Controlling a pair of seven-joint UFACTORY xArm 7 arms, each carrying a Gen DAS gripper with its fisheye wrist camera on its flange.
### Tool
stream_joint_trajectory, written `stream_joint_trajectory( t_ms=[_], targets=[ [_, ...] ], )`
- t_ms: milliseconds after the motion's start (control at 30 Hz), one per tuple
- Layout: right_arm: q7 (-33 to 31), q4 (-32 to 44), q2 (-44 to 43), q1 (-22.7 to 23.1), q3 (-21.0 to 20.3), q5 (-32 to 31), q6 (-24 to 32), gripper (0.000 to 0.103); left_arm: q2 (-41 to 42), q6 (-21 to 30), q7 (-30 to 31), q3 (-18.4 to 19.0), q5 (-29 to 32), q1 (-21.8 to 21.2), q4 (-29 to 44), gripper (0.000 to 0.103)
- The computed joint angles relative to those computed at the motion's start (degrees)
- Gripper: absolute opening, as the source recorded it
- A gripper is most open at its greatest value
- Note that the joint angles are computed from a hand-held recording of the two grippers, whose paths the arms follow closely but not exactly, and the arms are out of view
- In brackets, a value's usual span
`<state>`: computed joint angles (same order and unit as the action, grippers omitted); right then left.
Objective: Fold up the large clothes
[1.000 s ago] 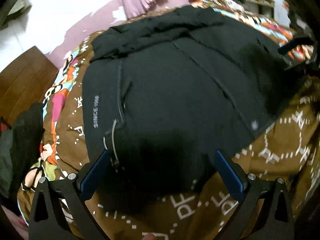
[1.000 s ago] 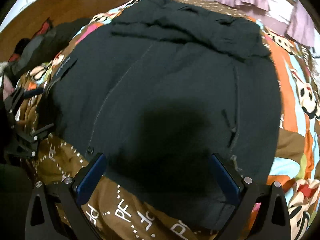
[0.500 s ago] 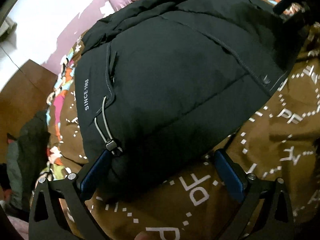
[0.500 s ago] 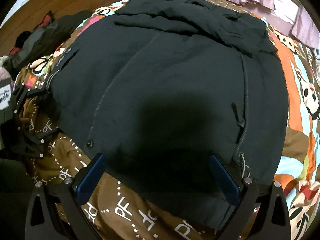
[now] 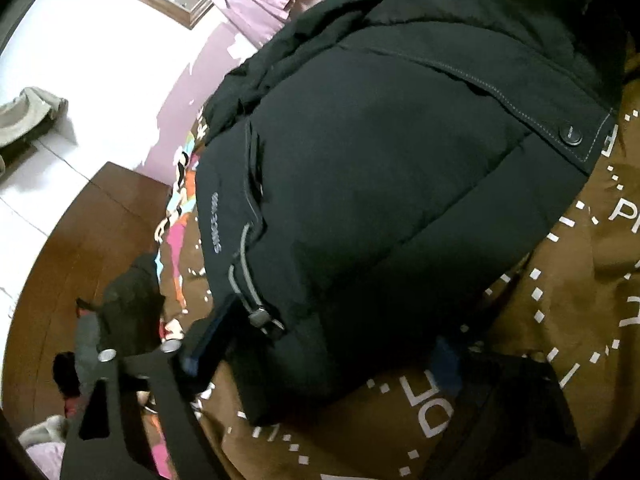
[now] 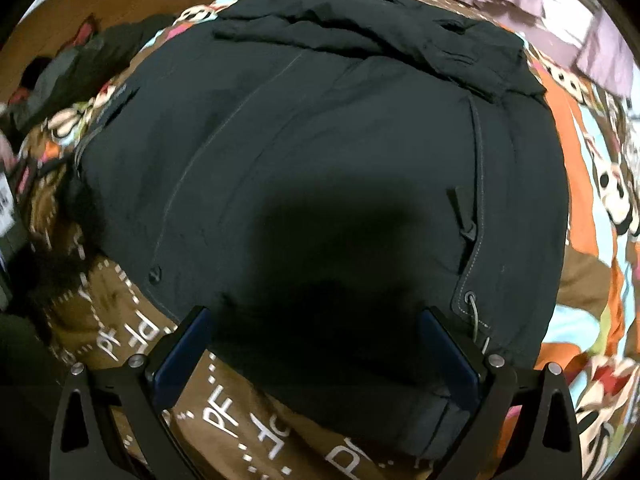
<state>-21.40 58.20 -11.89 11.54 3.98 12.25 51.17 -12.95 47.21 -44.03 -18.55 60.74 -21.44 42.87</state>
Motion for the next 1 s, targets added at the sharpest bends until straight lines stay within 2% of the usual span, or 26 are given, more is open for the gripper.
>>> stream_joint_trajectory(
  t_ms=[33,133,367,567,667,767,1000],
  targets=[
    [-0.6,-0.4,-0.2,0.1,0.1,-0.6,-0.3,0.103,-0.2,-0.5,0.1,0.2,0.4,0.1,-0.1,0.07],
    [-2.7,-1.7,-0.9,0.6,0.2,-0.6,-0.7,0.103,0.0,-0.7,0.3,-0.1,1.1,0.1,0.4,0.062],
    [-7.3,-6.3,-3.0,1.7,2.0,-6.5,-4.2,0.103,0.1,-0.9,1.0,0.0,-0.5,0.0,1.1,0.055],
    [-5.2,-6.3,-1.4,2.4,3.2,-9.7,-5.0,0.103,0.8,0.8,0.0,-0.6,-0.7,-0.8,2.1,0.054],
    [-1.9,-6.6,-0.4,2.4,5.0,-15.9,-7.5,0.103,0.8,0.7,-0.2,-0.4,-1.0,-1.0,2.4,0.05],
    [2.8,-6.2,1.4,2.1,6.7,-24.2,-7.7,0.103,1.0,0.7,-0.1,-0.4,-1.7,-1.3,2.9,0.043],
    [3.3,-5.1,3.5,2.4,5.5,-30.1,-9.7,0.103,2.0,3.3,-0.7,-0.7,-1.1,-2.0,5.3,0.03]
  ],
)
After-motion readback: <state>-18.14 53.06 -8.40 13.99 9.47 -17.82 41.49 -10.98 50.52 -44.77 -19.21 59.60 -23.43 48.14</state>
